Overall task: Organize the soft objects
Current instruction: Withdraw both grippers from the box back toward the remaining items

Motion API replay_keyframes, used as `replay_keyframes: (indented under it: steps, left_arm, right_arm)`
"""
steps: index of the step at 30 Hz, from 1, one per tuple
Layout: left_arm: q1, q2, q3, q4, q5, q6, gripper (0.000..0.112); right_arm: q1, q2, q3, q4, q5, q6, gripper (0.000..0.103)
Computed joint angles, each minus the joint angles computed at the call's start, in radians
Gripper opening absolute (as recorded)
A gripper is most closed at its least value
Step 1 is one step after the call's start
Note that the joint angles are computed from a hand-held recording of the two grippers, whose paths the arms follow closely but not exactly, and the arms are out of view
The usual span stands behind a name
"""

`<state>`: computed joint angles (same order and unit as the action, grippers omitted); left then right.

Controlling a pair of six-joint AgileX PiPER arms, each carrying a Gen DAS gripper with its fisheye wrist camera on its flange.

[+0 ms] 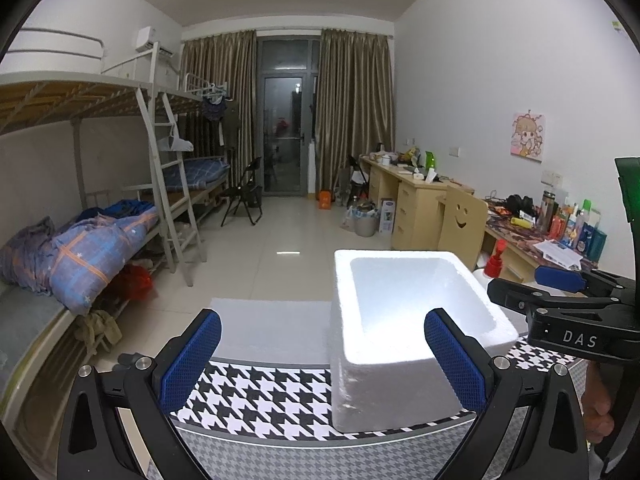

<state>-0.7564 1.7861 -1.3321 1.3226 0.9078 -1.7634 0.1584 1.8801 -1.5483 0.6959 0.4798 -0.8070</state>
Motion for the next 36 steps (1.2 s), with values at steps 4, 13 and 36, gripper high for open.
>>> replay_keyframes:
  steps: [4,13,36]
  left_arm:
    - [-0.029,-0.008,0.0,-0.004,0.019,-0.003,0.102]
    - [-0.106,-0.019,-0.009,0.006,0.083,-0.009,0.102]
    - [-0.253,-0.018,-0.021,0.036,0.18,-0.03,0.102]
  right_arm:
    - [-0.019,-0.045,0.057,0.062,-0.003,-0.063,0.083]
    - [-0.051,-0.162,0.207,0.21,-0.049,-0.243,0.083]
    - [-0.159,-0.354,0.436,0.451,-0.048,-0.525,0.083]
